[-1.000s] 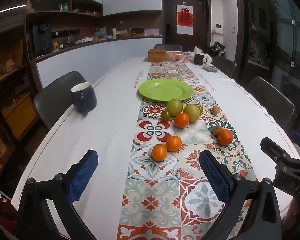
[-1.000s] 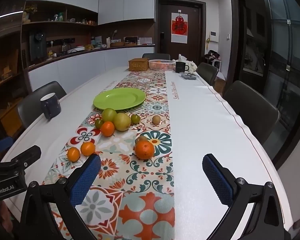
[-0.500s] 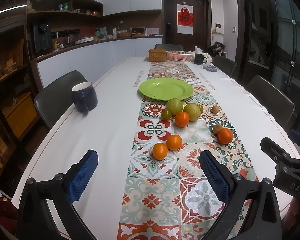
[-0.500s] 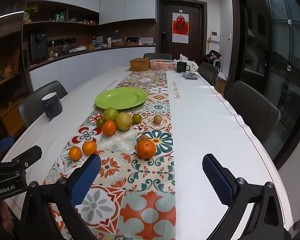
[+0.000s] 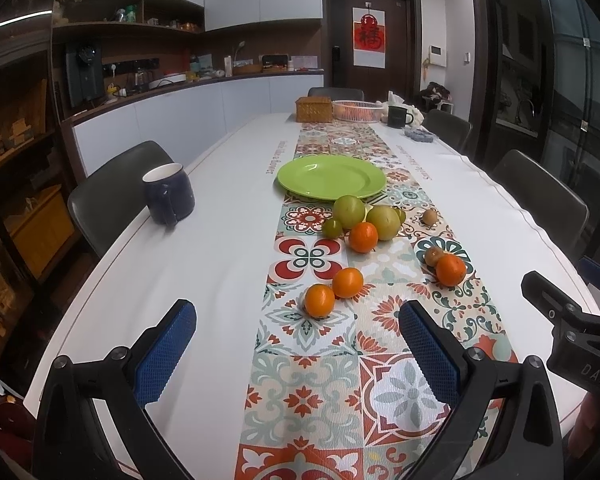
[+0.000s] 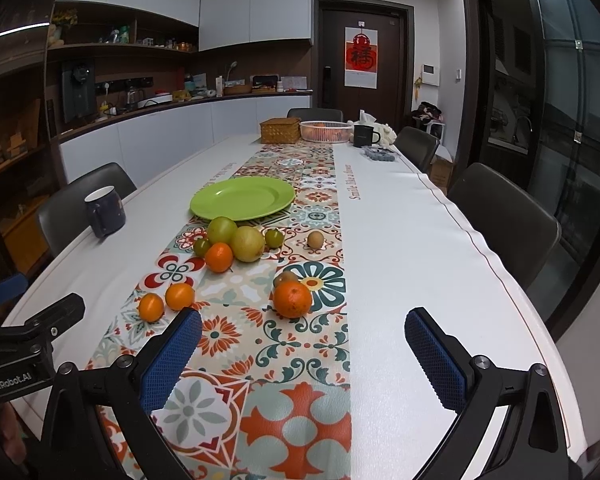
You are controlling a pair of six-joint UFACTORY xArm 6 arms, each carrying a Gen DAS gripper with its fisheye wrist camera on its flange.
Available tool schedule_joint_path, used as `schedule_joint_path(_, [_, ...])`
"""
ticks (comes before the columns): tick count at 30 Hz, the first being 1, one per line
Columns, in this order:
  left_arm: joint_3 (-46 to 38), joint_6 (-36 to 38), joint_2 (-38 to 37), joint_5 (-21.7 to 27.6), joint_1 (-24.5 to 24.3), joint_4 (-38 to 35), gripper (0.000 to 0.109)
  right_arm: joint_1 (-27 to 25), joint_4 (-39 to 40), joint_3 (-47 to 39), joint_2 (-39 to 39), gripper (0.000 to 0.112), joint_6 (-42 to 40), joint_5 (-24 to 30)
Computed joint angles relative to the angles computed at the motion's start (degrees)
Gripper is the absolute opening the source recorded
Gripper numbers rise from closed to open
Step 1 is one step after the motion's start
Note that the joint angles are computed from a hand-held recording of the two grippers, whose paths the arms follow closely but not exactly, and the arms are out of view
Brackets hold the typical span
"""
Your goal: Organize fruits
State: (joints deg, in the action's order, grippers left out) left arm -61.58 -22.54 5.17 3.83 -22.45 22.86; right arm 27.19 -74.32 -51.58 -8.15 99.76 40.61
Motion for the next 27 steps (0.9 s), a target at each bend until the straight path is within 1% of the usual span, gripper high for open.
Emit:
schedule_joint_path(14, [0.36,-1.48,-0.38,-0.75,0.38,1.74,0.103,0.10,-0.07,-0.05,-0.01,0.102,0.04,0.09])
schedule_joint_path(27, [0.41,-0.78,-0.43,-0.75,0.32,0.99,0.103,0.24,-0.18,-0.12,0.02,0.102,0.21,0.13])
